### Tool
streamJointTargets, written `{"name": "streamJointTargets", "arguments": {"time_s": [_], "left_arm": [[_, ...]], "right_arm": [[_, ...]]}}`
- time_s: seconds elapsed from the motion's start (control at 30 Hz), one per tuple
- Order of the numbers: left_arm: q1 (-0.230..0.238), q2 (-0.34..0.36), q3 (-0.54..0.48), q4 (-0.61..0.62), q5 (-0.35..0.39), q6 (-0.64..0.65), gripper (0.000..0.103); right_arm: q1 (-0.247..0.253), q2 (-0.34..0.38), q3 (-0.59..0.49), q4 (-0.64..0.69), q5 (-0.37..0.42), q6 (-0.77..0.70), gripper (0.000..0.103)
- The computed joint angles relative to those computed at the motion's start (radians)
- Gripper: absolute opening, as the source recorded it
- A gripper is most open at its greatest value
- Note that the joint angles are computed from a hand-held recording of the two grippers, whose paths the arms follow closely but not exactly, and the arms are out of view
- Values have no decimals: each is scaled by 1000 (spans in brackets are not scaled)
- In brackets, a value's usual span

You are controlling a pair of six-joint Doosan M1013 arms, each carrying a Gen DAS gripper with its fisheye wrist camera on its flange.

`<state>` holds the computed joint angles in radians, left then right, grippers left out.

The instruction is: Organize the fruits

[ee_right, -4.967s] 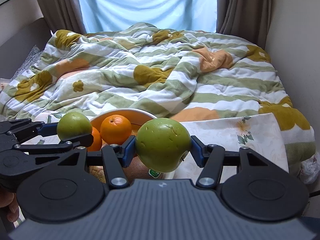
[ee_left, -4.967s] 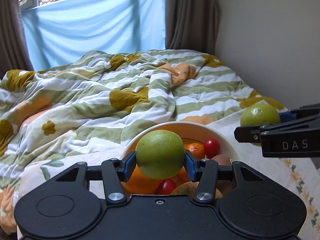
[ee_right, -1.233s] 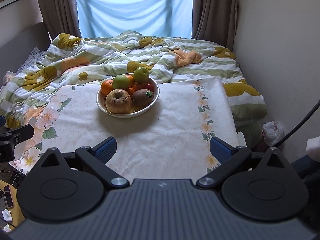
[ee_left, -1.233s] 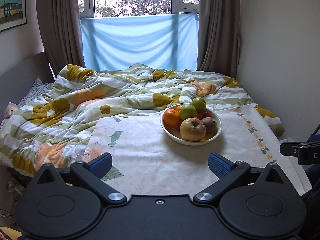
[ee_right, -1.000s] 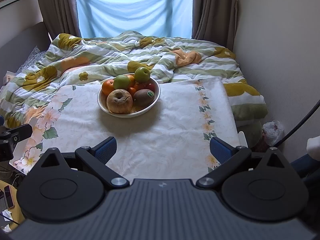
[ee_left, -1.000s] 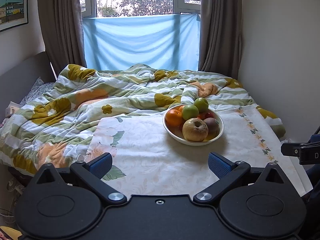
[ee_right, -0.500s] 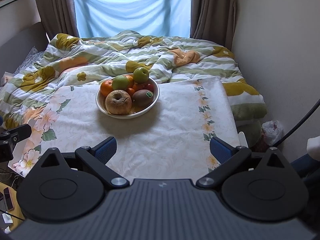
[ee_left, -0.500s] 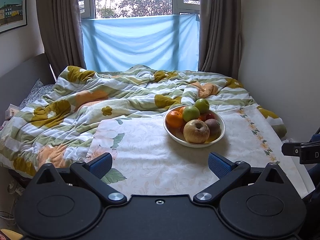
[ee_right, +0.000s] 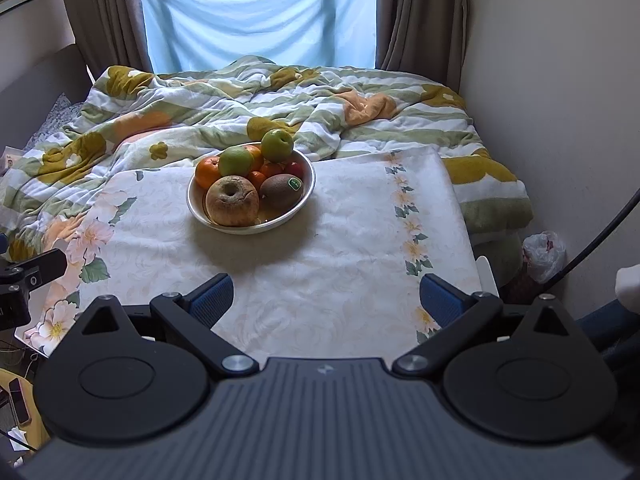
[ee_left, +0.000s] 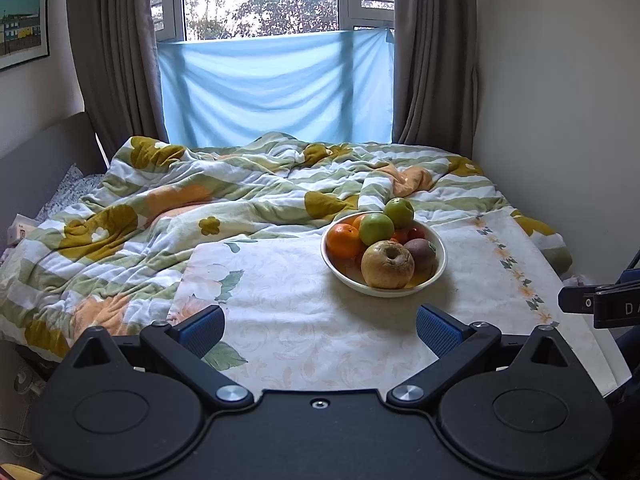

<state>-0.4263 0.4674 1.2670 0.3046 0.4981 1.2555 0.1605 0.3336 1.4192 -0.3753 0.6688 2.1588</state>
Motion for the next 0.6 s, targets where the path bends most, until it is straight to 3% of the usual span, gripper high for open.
{"name": "streamJointTargets", "arguments": {"time_s": [0.6], "left_arm": [[2, 9, -15, -73, 28, 42, 103]], "right_arm": [[-1, 4, -5, 5, 0, 0, 103]]}}
